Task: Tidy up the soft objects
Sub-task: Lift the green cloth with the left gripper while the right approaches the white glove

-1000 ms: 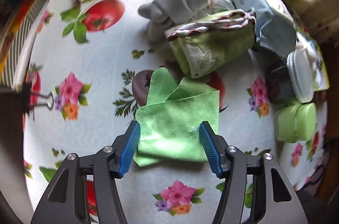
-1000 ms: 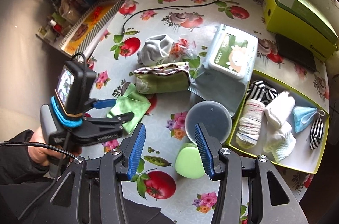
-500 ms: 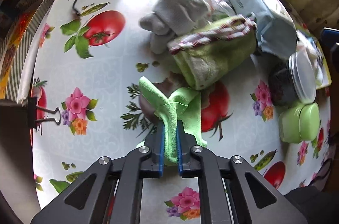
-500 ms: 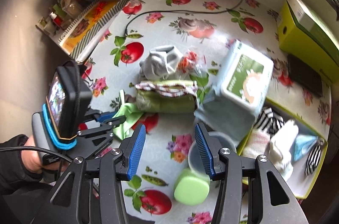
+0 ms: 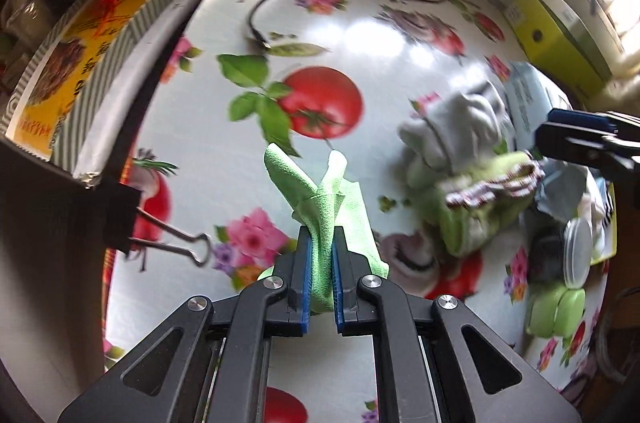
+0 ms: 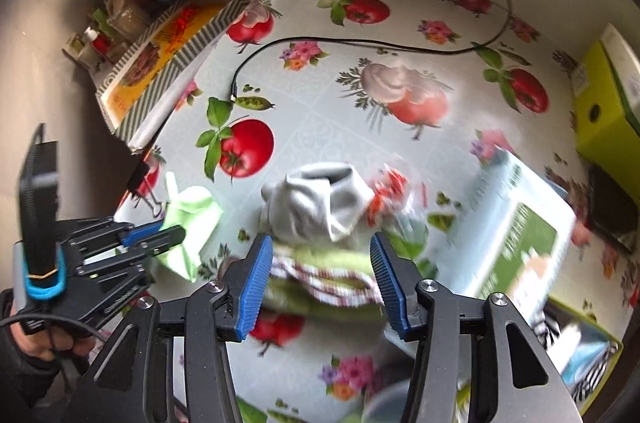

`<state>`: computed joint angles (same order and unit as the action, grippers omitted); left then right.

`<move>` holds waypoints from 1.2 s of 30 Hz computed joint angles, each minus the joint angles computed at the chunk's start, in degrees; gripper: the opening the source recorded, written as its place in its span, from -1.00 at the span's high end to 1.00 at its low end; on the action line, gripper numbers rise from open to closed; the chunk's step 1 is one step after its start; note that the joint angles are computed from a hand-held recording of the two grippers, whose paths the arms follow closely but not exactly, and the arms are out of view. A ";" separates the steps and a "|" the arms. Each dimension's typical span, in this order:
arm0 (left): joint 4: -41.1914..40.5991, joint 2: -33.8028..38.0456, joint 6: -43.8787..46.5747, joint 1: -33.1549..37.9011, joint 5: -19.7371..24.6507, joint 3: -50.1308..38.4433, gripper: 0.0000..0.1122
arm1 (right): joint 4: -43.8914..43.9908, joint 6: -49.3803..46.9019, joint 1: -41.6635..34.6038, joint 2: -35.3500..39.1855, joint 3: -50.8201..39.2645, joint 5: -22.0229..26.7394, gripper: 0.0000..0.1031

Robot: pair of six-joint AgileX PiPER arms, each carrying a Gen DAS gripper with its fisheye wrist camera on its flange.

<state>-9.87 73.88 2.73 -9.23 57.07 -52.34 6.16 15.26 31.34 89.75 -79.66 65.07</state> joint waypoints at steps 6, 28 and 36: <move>-1.05 1.37 1.41 3.05 -0.41 -0.47 0.85 | 1.24 -1.17 -0.82 7.16 -3.47 -0.57 -0.01; -2.93 1.60 2.46 4.74 0.07 -1.28 0.85 | -4.05 -2.52 4.35 12.65 -7.26 -1.38 0.85; -3.24 1.45 2.61 5.59 1.37 -3.83 0.85 | -4.12 -2.40 4.34 8.14 -6.82 -1.44 0.86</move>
